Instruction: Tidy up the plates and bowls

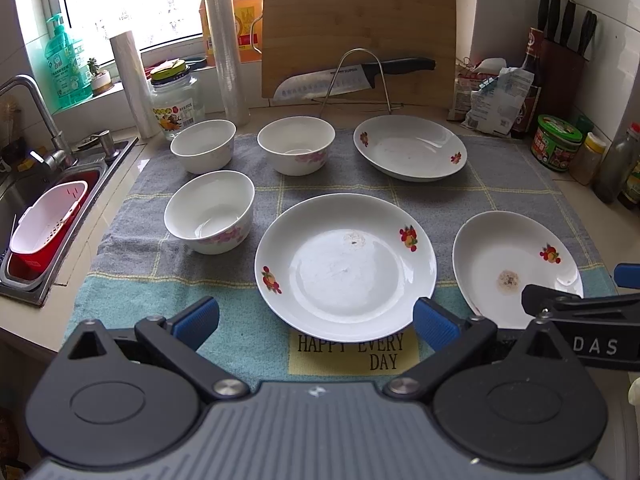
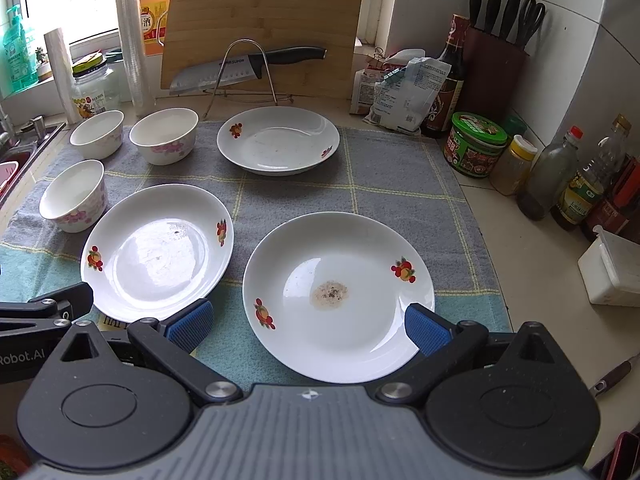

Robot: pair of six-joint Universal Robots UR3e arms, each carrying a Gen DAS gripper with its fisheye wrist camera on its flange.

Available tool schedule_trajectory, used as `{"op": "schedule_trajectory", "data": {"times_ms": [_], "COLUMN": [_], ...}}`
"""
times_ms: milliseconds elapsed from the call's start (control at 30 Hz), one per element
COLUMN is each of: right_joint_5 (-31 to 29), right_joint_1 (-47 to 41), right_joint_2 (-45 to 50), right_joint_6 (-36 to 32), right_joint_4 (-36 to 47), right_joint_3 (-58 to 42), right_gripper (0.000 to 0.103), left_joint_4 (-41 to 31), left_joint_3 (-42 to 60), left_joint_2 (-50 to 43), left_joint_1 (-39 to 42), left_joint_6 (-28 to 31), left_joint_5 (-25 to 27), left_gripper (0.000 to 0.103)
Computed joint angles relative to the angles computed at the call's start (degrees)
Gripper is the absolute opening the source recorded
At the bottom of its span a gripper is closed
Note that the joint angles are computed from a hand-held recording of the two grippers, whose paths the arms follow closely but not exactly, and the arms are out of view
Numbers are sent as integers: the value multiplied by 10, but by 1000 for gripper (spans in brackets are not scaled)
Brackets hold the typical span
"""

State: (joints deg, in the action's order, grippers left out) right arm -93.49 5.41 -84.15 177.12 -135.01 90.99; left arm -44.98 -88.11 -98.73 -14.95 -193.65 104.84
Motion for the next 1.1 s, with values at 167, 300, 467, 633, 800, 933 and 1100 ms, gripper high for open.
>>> {"op": "schedule_trajectory", "data": {"times_ms": [167, 300, 467, 633, 800, 933, 1100], "right_joint_5": [-2, -5, -8, -12, -13, -14, -13], "right_joint_1": [1, 2, 5, 7, 8, 9, 8], "right_joint_2": [0, 1, 2, 2, 2, 2, 2], "right_joint_6": [1, 1, 3, 5, 5, 6, 5], "right_joint_4": [-2, -3, -3, -4, -5, -7, -12], "right_joint_3": [1, 1, -1, -2, -1, 0, 1], "right_gripper": [103, 103, 103, 103, 103, 103, 103], "left_joint_4": [1, 1, 3, 8, 8, 9, 11], "left_joint_3": [1, 0, -1, -5, -5, -5, -4], "left_joint_2": [-1, 0, 1, 1, 1, 1, 0], "left_joint_1": [0, 0, 0, 1, 1, 1, 3], "left_joint_6": [0, 1, 2, 3, 3, 3, 5], "left_joint_5": [0, 0, -1, -1, -1, -1, -4], "left_gripper": [102, 102, 102, 102, 102, 102, 102]}}
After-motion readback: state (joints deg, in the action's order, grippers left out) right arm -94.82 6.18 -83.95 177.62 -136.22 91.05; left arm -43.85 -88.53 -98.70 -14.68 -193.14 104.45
